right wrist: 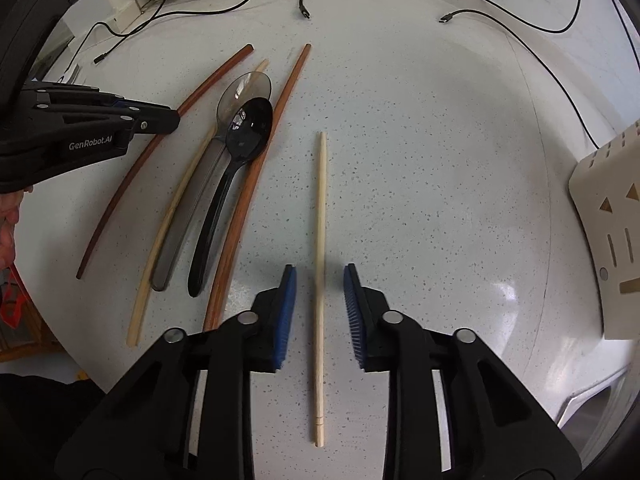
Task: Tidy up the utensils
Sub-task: 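Lift both chopsticks and carry them toward the cream holder with both grippers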
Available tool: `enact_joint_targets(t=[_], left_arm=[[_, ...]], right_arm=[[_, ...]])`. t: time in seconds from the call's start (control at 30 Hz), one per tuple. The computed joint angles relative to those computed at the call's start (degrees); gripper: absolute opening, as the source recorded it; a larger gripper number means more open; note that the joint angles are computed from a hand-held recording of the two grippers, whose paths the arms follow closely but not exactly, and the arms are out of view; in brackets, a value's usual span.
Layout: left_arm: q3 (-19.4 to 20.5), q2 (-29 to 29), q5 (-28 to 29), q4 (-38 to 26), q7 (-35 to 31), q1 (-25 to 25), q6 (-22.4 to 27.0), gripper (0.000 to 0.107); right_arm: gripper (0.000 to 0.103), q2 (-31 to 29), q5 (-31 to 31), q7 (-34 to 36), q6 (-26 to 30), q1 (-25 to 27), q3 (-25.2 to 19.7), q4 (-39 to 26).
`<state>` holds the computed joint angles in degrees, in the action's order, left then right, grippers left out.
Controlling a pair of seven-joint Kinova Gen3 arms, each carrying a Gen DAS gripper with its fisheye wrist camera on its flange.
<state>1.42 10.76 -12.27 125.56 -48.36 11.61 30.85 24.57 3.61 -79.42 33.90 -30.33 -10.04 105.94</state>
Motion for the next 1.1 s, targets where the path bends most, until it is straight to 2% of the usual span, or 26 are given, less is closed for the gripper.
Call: enact_joint_targets(t=[0.07,0.17,0.3,0.4,0.67,0.93,1.1], left_arm=[[-0.09,0.39,-1.29,-0.71,0.86,0.87,1.12,0.005],[-0.06,0.79,-2.56,-1.46,1.63,1.63,2.33,0.005],[0.66,0.1,0.18,-0.92,-1.05,-0.73,1.62,0.005],[-0.3,-0.96,-2.22,-0.33,1.17,0.81,1.67,0.005],[0.98,-6.15,-3.87,1.38,3.59,0.16,1.71,0.005],[4.53,-13.92,-8.25,3.88,10.34,-1.52,0.66,0.005],[7.89,-16.3,-10.76,3.24,13.54,-3.36,1.36,0.005]], right_arm=[[0.005,0.47,1.38,-1.11,1.39,-1.29,1.04,-1.1],[0.004,1.16,1.96,-0.81,3.19,-1.47,0.8,-2.51],[0.004,1.51,-2.02,0.87,3.99,1.79,-0.74,-3.29],[0.004,0.72,-2.99,1.24,3.33,2.37,-0.65,-2.61],[0.004,-0.23,-7.56,4.84,3.8,5.76,-1.89,-2.6],[0.004,-3.71,-12.1,7.0,1.82,8.7,-2.08,-1.15],[0.004,-5.34,-13.7,7.91,1.14,9.88,-2.0,-0.48]])
